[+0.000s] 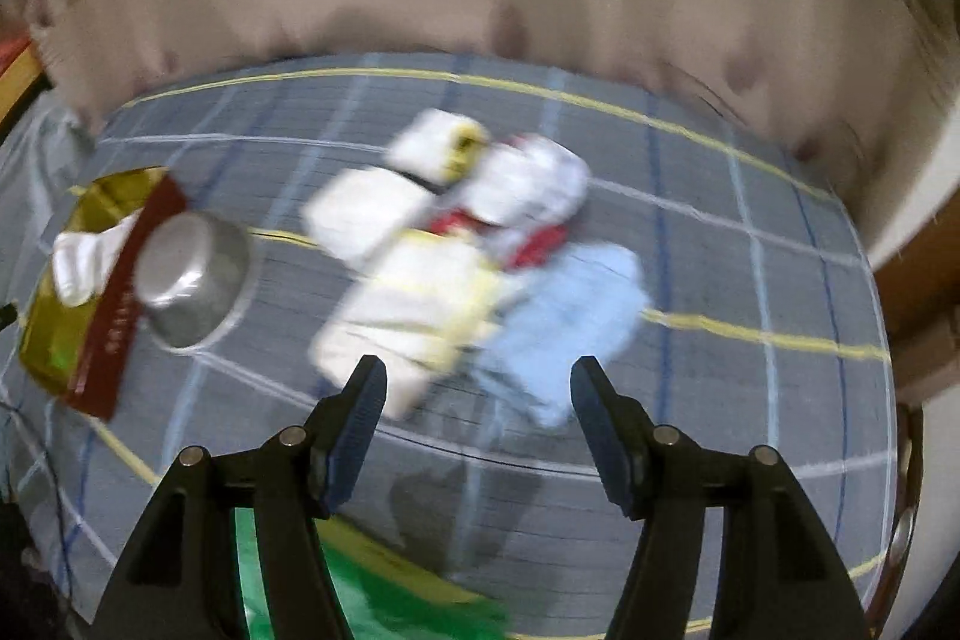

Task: Organize soft objects
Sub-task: 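Move the left gripper back to the pile while the right gripper grasps the blue towel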

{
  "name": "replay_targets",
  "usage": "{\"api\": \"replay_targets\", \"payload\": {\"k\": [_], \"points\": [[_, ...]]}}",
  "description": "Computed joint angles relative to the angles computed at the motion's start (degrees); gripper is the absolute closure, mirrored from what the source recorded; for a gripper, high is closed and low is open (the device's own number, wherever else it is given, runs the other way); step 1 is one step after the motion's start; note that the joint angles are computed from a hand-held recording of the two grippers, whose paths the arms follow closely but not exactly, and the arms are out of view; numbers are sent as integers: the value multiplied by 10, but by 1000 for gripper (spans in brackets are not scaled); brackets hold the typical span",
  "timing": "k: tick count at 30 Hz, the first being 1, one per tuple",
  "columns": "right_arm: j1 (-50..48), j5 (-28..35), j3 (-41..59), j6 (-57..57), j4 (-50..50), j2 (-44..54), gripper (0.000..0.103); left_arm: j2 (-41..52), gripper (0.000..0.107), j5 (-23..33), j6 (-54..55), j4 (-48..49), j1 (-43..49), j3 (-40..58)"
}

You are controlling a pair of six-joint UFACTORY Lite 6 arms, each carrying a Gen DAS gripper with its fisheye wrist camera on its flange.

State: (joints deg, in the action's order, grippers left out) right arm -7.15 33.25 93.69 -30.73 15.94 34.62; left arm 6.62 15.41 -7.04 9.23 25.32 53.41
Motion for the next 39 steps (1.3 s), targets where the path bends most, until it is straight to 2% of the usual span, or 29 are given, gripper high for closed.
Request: {"api": "replay_targets", "payload": {"k": [3,9,14,16,22,26,31,34,39], "points": [[-28,-1,28,-2,9,42,42,-5,60,2,-27,29,-12,-5],[-51,8,113,3,43,138,42,-19,60,22,34,-39,-40,-1],[-47,39,210,40,48,217,41,-11,60,40,-28,5,-89,21],[-44,42,240,61,38,243,38,-3,60,48,-58,30,-117,35],[-43,66,332,68,50,322,37,53,60,84,-48,2,-190,118],[-39,27,307,36,62,314,40,105,60,112,-21,-47,-238,197],[-48,-9,262,-38,116,291,64,178,60,144,-61,-35,-301,296],[-59,-12,241,-81,151,279,70,228,60,165,-66,-40,-332,358],[-73,-55,186,-107,151,245,72,309,60,192,-58,-52,-373,456]]}}
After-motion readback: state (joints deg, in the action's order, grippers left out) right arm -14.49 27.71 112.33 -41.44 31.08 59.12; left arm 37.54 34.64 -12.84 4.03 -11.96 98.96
